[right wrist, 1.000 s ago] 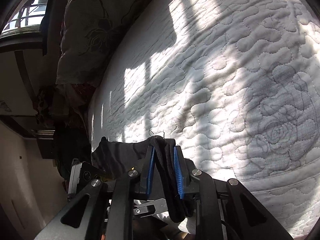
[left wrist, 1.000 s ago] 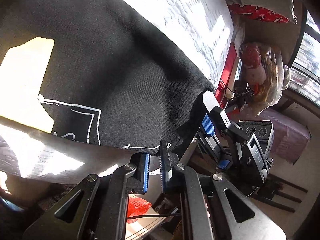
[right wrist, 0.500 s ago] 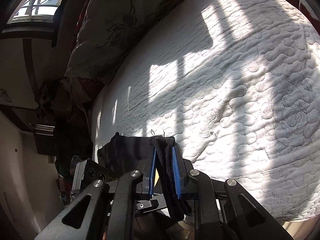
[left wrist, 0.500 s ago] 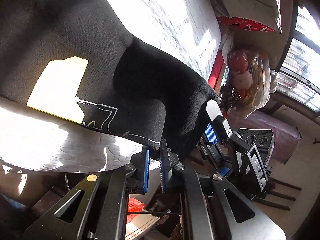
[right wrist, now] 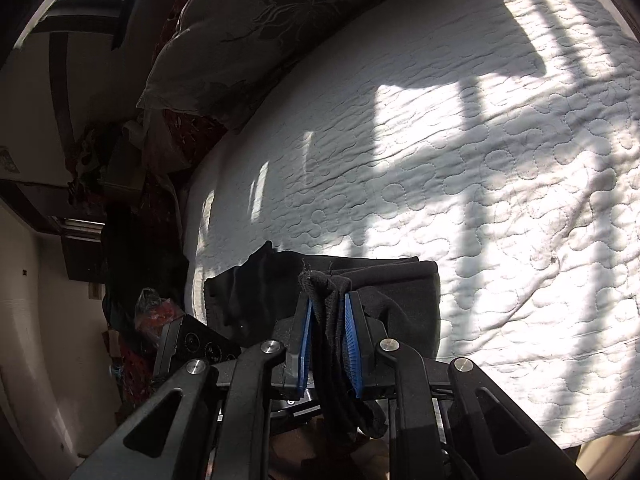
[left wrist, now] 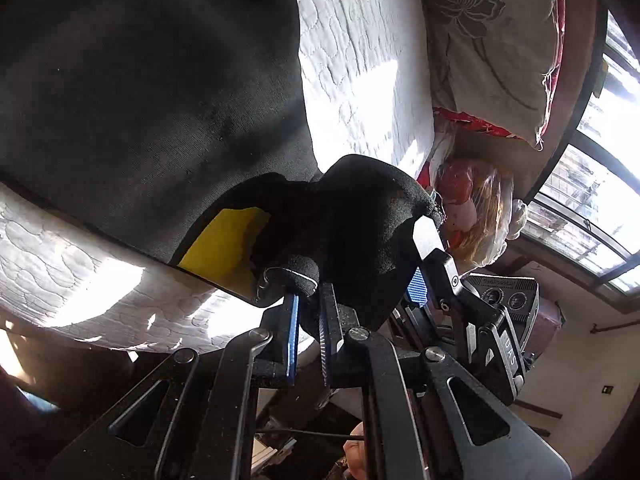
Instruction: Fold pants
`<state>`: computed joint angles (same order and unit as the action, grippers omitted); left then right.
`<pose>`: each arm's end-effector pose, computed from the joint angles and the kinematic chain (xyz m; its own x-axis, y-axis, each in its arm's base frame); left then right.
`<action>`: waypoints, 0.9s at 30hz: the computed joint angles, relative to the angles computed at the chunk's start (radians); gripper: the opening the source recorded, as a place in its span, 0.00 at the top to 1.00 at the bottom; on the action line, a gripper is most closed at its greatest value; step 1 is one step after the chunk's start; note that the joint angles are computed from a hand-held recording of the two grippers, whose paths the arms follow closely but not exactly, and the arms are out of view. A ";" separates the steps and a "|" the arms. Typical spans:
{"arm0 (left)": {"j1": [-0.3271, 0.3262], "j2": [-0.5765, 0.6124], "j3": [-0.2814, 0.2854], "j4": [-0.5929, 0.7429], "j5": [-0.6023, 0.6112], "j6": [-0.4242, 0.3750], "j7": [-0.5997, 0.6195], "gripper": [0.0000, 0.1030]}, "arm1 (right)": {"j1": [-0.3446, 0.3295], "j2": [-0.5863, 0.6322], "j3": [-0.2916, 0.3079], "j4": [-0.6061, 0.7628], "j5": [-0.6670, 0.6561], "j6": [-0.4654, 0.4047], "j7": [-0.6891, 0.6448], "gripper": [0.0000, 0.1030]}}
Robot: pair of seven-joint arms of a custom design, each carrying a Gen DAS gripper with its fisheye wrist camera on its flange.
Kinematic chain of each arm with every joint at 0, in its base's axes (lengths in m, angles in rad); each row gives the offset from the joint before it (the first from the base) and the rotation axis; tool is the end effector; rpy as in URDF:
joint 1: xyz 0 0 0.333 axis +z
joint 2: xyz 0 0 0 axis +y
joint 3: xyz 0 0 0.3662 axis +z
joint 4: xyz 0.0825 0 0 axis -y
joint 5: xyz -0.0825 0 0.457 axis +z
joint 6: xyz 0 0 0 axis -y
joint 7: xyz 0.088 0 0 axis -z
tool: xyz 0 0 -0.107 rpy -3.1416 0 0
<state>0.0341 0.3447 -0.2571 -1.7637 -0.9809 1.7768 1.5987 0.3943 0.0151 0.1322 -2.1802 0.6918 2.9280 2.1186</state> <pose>0.6747 -0.2105 0.4032 0.2815 -0.5666 0.7744 -0.9199 0.0702 0.3858 0.5698 0.2842 0.4651 -0.3843 -0.6066 -0.6960 -0.7529 0.6422 -0.1441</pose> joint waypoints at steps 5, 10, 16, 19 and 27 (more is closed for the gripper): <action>0.031 0.030 0.017 0.016 -0.008 0.005 -0.028 0.94 | -0.001 0.116 0.019 0.121 0.032 -0.021 -0.020 0.82; 0.053 0.043 0.026 0.029 0.030 0.033 -0.034 0.94 | -0.020 0.219 0.064 0.218 0.125 -0.012 -0.065 0.79; 0.076 0.050 0.036 0.034 0.088 0.059 -0.059 0.93 | 0.008 0.298 0.055 0.289 0.087 -0.025 -0.018 0.76; 0.099 0.047 0.036 0.033 0.080 0.062 -0.041 0.93 | 0.029 0.296 0.032 0.296 0.001 -0.044 0.051 0.74; 0.099 -0.023 0.019 0.025 0.039 0.082 0.157 0.92 | 0.012 0.187 0.108 0.147 0.126 0.137 -0.027 0.62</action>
